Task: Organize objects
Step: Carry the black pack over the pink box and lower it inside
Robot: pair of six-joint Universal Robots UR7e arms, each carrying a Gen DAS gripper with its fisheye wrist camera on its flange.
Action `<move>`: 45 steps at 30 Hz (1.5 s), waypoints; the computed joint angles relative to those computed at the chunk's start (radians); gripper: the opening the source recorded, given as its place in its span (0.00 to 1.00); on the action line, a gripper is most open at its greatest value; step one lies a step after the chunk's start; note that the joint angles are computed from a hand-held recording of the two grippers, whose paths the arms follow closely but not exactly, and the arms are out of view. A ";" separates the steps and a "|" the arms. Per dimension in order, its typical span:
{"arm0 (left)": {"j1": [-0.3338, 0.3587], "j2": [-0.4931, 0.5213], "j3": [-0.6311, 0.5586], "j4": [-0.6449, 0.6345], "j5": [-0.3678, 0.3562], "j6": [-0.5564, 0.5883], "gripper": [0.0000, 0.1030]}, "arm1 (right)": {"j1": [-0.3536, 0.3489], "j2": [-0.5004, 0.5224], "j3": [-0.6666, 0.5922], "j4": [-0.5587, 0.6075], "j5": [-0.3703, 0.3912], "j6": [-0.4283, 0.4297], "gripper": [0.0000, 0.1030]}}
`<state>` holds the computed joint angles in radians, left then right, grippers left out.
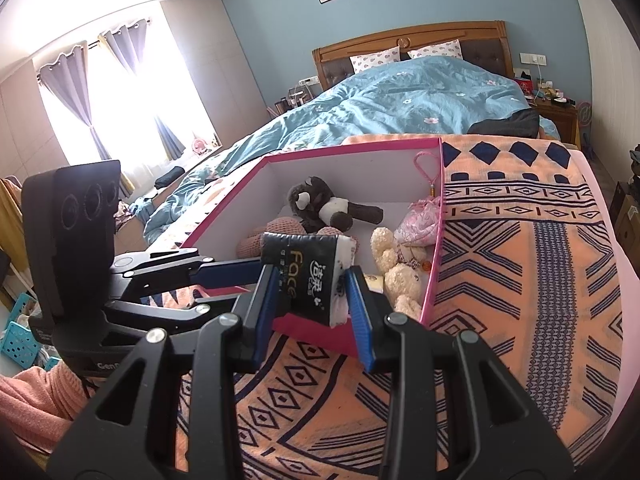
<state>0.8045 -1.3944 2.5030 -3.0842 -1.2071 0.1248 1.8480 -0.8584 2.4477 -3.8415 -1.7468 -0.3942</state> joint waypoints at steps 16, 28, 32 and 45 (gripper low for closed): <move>0.021 0.019 -0.024 0.014 0.004 -0.005 0.33 | -0.018 0.010 -0.032 0.040 0.008 0.006 0.37; 0.031 0.026 -0.037 0.023 0.007 -0.002 0.33 | -0.028 0.013 -0.047 0.060 0.025 0.017 0.37; 0.032 0.027 -0.039 0.025 0.006 -0.001 0.33 | -0.029 0.013 -0.050 0.066 0.027 0.019 0.37; 0.051 0.032 -0.052 0.034 0.005 0.011 0.33 | -0.041 0.015 -0.062 0.086 0.040 0.027 0.37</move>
